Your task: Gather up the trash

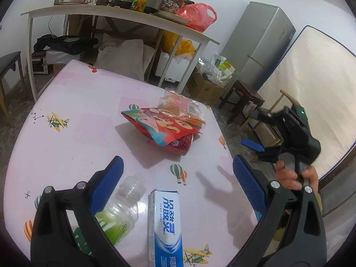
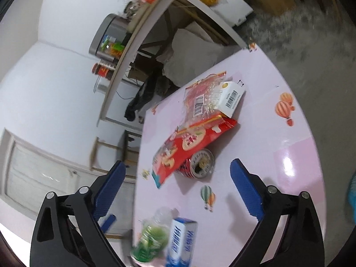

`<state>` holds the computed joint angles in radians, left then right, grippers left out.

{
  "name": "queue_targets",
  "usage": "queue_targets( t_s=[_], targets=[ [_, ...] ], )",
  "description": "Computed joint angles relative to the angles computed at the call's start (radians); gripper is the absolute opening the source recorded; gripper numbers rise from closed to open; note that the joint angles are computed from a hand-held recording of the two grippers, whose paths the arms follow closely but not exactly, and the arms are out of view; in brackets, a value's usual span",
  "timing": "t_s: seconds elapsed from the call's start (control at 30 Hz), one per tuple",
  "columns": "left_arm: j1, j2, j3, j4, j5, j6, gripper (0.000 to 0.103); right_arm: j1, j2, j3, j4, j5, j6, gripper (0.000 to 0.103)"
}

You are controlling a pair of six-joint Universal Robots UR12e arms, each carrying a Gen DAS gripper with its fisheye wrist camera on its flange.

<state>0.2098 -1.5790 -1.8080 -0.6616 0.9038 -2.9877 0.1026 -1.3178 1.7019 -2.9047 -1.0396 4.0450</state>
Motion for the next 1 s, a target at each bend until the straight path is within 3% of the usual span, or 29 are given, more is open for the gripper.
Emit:
queue_targets(
  t_s=[0.23,0.43,0.6,1.0],
  targets=[
    [-0.015,-0.043,0.055,-0.017,0.039,-0.043,0.093,-0.030,0.096,-0.068,-0.034,0.096,0.134,0.085],
    [-0.030,-0.101,0.131,-0.150,0.075,-0.094,0.073,-0.039,0.153,-0.115,-0.007,0.125,0.188,0.080],
    [-0.032,-0.147,0.180,-0.248,0.056,-0.143,0.058,-0.041,0.180,-0.144,0.032,0.146,0.184,0.077],
    [-0.035,-0.175,0.204,-0.333,0.025,-0.156,0.042,-0.045,0.221,-0.184,0.098,0.170,0.182,0.063]
  ],
)
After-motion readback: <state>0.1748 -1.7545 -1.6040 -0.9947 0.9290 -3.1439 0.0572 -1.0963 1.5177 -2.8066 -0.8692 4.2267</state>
